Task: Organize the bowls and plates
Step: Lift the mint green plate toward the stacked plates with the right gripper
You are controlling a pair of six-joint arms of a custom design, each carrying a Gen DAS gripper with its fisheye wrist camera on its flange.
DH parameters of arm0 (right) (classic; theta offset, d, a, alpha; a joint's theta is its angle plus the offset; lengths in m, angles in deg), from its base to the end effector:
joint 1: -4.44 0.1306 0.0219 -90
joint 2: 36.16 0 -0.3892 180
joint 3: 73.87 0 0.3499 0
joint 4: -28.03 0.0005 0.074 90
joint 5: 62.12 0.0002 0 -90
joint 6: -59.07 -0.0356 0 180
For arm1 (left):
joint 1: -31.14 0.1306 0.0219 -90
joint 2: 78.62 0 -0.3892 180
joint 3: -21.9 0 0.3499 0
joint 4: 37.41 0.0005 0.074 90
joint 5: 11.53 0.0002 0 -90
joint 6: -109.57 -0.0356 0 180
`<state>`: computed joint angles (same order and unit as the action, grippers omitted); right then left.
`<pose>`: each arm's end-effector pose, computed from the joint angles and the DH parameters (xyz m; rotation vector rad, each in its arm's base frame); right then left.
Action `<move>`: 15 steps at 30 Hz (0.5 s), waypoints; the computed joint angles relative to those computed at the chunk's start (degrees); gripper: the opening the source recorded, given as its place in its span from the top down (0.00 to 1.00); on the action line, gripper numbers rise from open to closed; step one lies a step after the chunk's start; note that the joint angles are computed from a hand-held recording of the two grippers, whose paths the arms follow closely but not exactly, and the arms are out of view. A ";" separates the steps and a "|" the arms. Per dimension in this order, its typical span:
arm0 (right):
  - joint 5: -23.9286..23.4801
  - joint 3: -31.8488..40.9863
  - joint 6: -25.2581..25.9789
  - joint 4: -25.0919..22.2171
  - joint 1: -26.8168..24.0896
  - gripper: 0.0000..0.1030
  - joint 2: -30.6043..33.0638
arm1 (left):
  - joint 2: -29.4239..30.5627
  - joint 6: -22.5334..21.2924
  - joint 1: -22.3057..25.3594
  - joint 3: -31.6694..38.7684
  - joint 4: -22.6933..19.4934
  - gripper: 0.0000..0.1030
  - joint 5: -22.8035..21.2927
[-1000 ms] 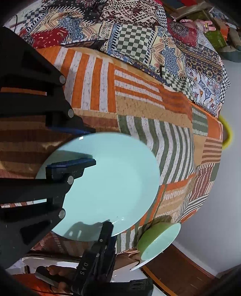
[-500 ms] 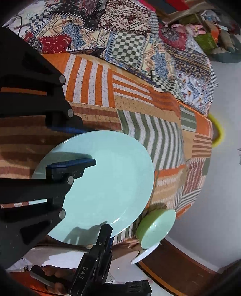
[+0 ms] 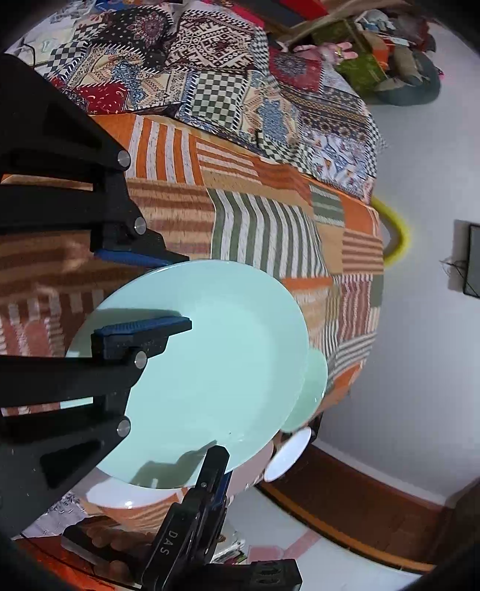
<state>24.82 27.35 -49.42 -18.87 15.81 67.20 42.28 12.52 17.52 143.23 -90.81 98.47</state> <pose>0.5224 0.1065 0.4133 0.1276 2.4443 0.2987 0.6153 -0.1621 0.3813 0.5879 2.4090 -0.4833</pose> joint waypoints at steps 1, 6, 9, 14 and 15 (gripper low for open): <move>0.14 -0.79 -0.02 0.31 -0.18 0.76 -0.86 | -0.76 -0.08 -0.29 -0.71 0.21 0.77 0.12; 1.61 -4.24 -0.32 1.35 -0.59 0.76 -4.68 | -3.58 -0.27 -1.59 -3.61 1.13 0.77 0.47; 2.19 -6.26 -0.90 1.98 -0.78 0.76 -6.81 | -5.10 -0.30 -2.30 -5.34 1.59 0.77 0.67; 3.01 -9.72 -2.19 2.90 -0.91 0.76 -10.14 | -7.12 -0.41 -3.73 -7.75 1.53 0.77 0.71; 3.09 -10.61 -2.50 3.07 -0.99 0.75 -10.96 | -7.38 -0.49 -3.94 -8.08 1.52 0.77 0.66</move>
<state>27.91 16.74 -51.92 -15.80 14.82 56.25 34.90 12.03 13.58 135.15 -89.29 99.13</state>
